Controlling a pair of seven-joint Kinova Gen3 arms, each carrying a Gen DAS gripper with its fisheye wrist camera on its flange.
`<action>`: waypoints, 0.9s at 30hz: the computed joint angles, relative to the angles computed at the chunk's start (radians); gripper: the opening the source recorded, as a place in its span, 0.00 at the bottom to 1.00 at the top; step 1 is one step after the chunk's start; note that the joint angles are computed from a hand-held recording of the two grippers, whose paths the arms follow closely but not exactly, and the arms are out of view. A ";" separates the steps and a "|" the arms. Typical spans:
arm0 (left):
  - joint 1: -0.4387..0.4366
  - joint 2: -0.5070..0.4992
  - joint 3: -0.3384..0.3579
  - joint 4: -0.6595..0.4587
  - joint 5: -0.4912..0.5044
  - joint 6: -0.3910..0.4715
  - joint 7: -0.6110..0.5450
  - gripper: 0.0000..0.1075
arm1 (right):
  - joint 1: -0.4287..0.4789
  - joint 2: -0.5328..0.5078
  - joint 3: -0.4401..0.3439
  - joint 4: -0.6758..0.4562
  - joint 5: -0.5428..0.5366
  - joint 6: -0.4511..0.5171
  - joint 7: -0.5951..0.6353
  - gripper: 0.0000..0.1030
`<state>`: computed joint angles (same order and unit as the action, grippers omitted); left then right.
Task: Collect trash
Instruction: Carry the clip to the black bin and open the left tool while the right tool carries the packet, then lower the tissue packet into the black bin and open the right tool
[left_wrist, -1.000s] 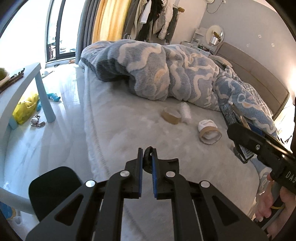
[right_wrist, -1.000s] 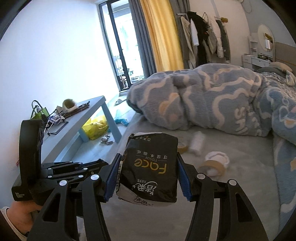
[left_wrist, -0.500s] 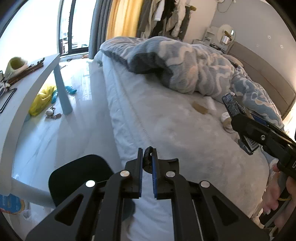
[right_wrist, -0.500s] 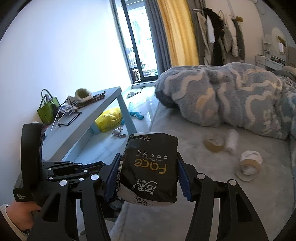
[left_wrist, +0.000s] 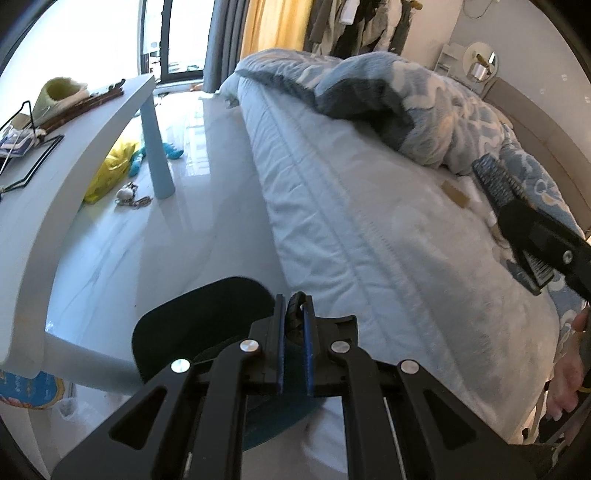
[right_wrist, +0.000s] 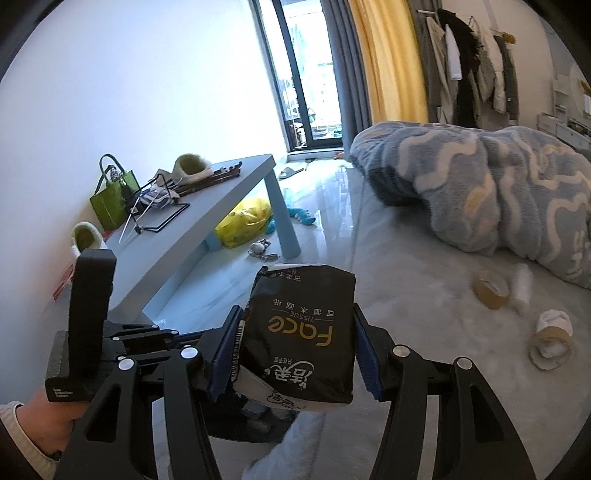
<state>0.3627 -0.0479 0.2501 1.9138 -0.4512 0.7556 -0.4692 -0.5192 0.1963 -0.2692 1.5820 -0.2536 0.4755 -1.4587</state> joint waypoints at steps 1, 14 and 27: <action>-0.003 -0.003 -0.006 0.004 0.014 0.004 -0.012 0.09 | -0.003 0.004 0.000 -0.004 0.002 0.002 -0.002 0.56; -0.090 -0.037 -0.069 0.069 0.240 0.037 -0.235 0.09 | -0.100 0.081 0.004 -0.087 0.081 0.026 -0.087 0.56; -0.170 -0.103 -0.088 0.120 0.333 0.057 -0.351 0.35 | -0.154 0.164 0.003 -0.168 0.115 0.077 -0.146 0.56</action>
<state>0.1928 -0.1508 0.1618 2.0334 -0.1178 0.8130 -0.8206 -0.6737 0.3604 -0.2660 1.4144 -0.1387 0.5525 -1.6048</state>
